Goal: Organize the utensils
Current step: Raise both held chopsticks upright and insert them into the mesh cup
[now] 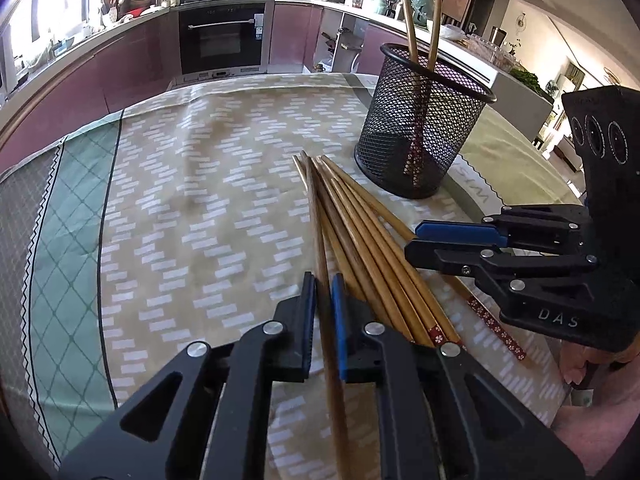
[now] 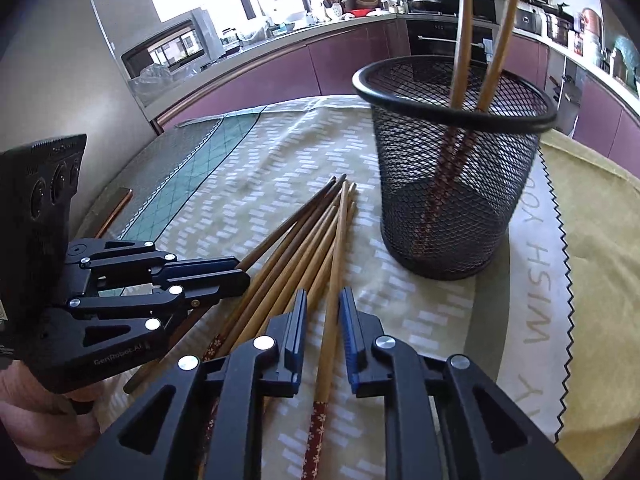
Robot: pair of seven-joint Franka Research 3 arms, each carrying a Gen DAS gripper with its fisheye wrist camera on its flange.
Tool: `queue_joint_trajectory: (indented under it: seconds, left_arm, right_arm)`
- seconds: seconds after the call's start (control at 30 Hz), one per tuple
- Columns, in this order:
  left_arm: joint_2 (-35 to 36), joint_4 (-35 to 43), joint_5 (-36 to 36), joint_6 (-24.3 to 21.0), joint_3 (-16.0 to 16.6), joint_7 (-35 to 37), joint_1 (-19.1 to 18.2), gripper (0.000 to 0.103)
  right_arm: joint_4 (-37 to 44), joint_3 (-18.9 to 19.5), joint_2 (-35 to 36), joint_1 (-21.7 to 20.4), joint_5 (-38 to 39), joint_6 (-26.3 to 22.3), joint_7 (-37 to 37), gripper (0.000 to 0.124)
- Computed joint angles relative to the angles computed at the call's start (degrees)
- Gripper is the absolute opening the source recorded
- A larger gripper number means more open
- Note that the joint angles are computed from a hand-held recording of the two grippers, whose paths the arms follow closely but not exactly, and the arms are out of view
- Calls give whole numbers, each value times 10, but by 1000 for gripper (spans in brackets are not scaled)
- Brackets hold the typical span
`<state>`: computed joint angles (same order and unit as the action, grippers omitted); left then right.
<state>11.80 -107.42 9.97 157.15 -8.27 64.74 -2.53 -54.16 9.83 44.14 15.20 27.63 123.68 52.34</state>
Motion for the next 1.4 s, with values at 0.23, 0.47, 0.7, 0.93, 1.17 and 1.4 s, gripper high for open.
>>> queue_joint_trajectory:
  seconds: [0.23, 0.47, 0.7, 0.93, 1.17, 1.4]
  left_arm:
    - [3, 4, 11, -3, 2, -2, -2, 10]
    - [12, 19, 20, -11, 7, -26, -7, 8]
    - [-23, -12, -19, 44, -7, -4, 10, 7]
    - [-55, -19, -117, 120, -31, 91, 23, 7]
    - [-43, 19, -156, 172, -28, 138, 10, 7]
    - [30, 120, -43, 202, 17, 13, -19, 7]
  right_arm:
    - [-9, -11, -5, 15, -23, 18, 3, 12]
    - [-20, -4, -7, 16, -23, 43, 7, 7]
    - [-101, 35, -69, -33, 75, 85, -79, 6]
    - [-118, 48, -100, -61, 171, 107, -141, 6]
    - [-106, 49, -108, -73, 227, 132, -182, 6]
    - [-35, 49, -80, -72, 230, 135, -185, 6]
